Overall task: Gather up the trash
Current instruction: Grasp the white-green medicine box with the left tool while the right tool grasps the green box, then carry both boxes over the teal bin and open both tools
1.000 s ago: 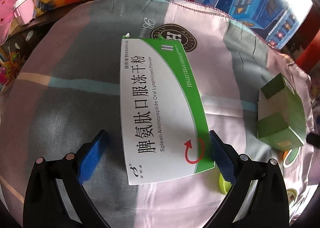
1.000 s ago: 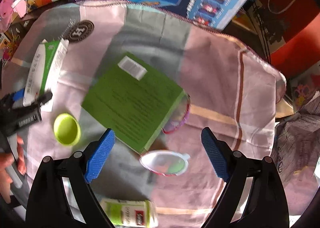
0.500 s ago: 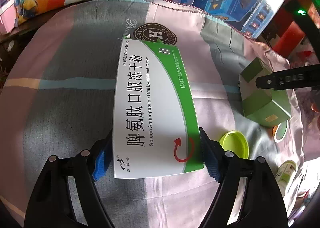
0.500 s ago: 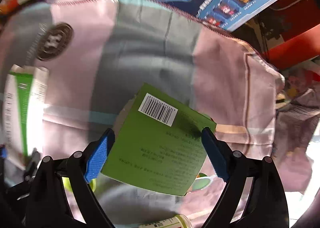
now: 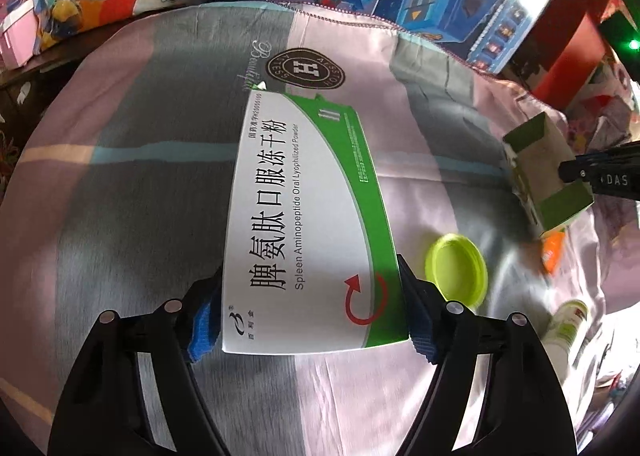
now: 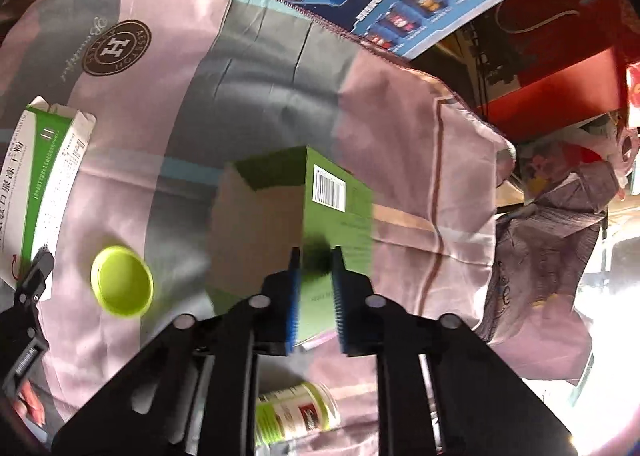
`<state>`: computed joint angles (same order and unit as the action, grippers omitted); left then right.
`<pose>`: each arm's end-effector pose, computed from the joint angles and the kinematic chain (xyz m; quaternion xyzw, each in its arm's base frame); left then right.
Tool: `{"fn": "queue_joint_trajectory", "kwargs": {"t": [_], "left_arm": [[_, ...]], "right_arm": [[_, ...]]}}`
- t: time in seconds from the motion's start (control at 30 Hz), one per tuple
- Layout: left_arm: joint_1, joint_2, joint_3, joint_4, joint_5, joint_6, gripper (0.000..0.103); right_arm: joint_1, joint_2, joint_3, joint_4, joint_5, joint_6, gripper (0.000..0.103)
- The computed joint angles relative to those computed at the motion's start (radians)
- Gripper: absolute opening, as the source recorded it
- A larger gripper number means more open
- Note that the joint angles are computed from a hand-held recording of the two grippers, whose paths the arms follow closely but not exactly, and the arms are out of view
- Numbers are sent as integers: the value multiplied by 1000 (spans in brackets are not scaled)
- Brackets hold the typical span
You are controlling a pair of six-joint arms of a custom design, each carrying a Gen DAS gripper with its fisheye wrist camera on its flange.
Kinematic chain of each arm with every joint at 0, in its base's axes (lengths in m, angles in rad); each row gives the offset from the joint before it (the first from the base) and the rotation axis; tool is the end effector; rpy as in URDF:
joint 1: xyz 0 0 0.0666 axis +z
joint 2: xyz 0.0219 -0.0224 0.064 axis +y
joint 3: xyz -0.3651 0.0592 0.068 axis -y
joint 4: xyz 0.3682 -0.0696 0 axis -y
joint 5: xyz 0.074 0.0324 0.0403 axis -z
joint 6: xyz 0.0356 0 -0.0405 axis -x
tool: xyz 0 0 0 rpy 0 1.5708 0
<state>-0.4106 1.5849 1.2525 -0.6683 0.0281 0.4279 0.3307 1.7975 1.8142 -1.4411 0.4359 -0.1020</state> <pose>0.4598 -0.2017 0.2822 -0.0043 0.9596 -0.1268 0.2513 0.5287 0.1652 0.3721 -0.0954 0.9692 -0.1953 0.1160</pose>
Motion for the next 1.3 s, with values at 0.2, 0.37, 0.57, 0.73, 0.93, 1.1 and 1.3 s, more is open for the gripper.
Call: {"fn": "queue_joint_trajectory", "kwargs": {"t": [0.2,0.37,0.57,0.73,0.93,1.1,1.3], "left_arm": [[-32,-103,-81,28,20,12,76],[-71,-167,-123,27,8,33,76],[-151,-218,-113,0,-50,38,76],[-247,-220,-48,-34,-97,27,76],[-361,-148,66,-72,-121,20,76],[-458,-41,206,-113,-113,-6,76],[-574,159,471,-204,-84,-65,76]], "right_arm": [[-4,-130,-127,83,-55,36,1],[-6,-245,-220,151,-153,48,1],[-58,-361,-309,191,-229,56,1],[-168,-487,-406,220,-305,91,1],[-384,-615,-499,232,-407,167,1],[-610,-677,-551,233,-503,262,1],[-946,-692,-587,237,-624,392,1]]}}
